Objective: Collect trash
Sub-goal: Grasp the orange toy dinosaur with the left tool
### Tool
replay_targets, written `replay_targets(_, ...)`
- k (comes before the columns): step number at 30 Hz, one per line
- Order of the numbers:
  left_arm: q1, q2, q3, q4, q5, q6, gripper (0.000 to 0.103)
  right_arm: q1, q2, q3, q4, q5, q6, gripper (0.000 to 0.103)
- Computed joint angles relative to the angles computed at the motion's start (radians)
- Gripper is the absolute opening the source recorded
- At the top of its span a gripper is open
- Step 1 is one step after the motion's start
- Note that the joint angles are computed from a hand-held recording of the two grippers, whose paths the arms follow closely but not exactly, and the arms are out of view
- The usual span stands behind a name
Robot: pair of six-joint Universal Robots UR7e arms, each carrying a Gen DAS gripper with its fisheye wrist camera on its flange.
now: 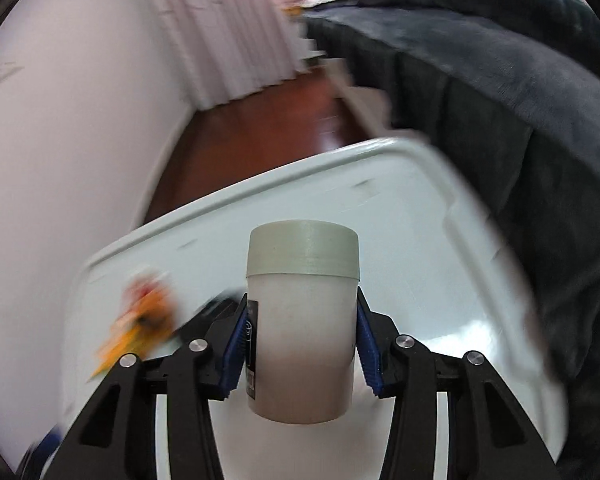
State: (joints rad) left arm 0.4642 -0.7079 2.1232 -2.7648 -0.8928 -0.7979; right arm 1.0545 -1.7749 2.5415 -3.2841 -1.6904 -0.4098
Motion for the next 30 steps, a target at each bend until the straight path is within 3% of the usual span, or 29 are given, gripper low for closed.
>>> replay_targets(4,0.031,0.027,-0.065,0.056,-0.009,0.097,0.082,-0.06,-0.055,0.127,-0.024,0.096,-0.123,0.047)
replay_targets(6,0.03,0.051,-0.1,0.042,0.025,0.251,0.082,-0.043,-0.031,0.12,0.017,0.09,-0.119,0.047)
replay_targets(10,0.053,0.117,-0.171,-0.024,0.08,0.568,0.082,-0.074,-0.075,0.114,0.091,0.14,-0.119,0.047)
replay_targets(13,0.107,0.164,-0.24,-0.011,0.06,0.698,0.082,-0.117,-0.134,0.1,0.166,0.206,-0.092,0.047)
replay_targets(17,0.159,0.216,-0.305,0.033,0.043,0.78,0.082,-0.139,-0.136,0.086,0.165,0.231,-0.076,0.047)
replay_targets(22,0.195,0.27,-0.321,-0.034,0.067,0.862,0.082,-0.168,-0.164,0.076,0.21,0.267,-0.07,0.047)
replay_targets(25,0.213,0.283,-0.3,-0.156,0.048,0.881,0.082,-0.173,-0.171,0.071,0.231,0.278,-0.065,0.047)
replay_targets(27,0.222,0.283,-0.286,-0.207,0.022,0.881,0.069,-0.168,-0.167,0.07,0.235,0.276,-0.061,0.047)
replay_targets(28,0.225,0.274,-0.27,-0.231,-0.007,0.886,0.053,-0.167,-0.165,0.069,0.237,0.277,-0.06,0.047)
replay_targets(30,0.212,0.284,-0.263,-0.25,0.013,0.892,0.05,-0.158,-0.157,0.066,0.241,0.275,-0.055,0.047)
